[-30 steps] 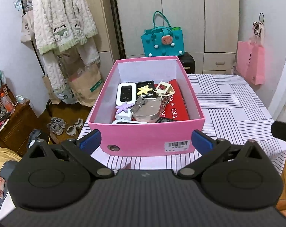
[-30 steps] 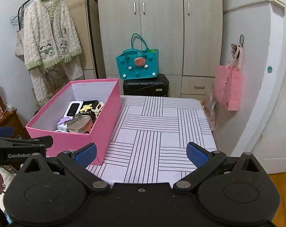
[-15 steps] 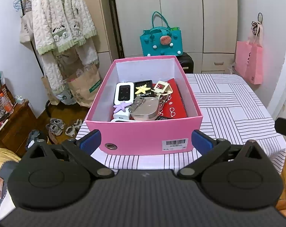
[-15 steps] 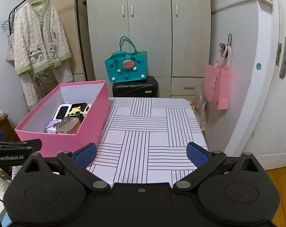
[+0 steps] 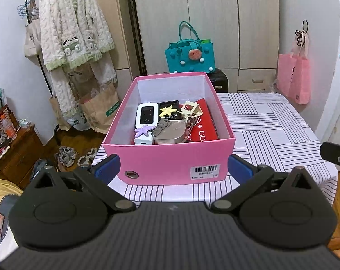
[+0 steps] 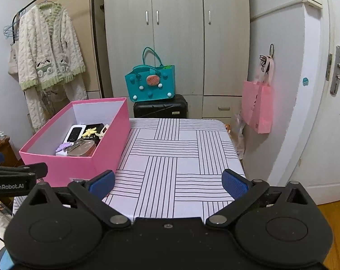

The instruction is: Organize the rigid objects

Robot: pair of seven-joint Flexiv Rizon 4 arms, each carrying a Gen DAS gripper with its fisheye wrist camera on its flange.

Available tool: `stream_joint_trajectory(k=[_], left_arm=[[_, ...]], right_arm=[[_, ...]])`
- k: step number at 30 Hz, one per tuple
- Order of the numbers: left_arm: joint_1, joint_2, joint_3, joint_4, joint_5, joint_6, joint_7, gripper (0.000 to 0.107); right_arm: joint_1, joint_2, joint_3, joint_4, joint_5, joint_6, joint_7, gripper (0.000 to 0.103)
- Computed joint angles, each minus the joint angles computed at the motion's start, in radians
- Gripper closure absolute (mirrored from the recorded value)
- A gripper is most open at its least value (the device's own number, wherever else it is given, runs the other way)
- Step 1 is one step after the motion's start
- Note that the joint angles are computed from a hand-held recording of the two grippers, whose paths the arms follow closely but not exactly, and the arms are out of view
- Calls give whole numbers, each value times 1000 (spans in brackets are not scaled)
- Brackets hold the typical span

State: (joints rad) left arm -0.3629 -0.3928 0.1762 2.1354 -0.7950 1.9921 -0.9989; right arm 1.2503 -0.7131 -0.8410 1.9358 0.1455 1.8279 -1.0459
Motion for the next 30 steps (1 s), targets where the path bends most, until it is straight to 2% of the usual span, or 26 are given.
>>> stream_joint_trajectory(k=[16,30], left_arm=[[-4,-6,4,-4,-12,-2,3,4],[4,-22,-18,-4,-35,47,31,4]], right_arm=[[14,-23,-22,1,10,1,40,1],[28,-29,-33,-3,33,6,30,1]])
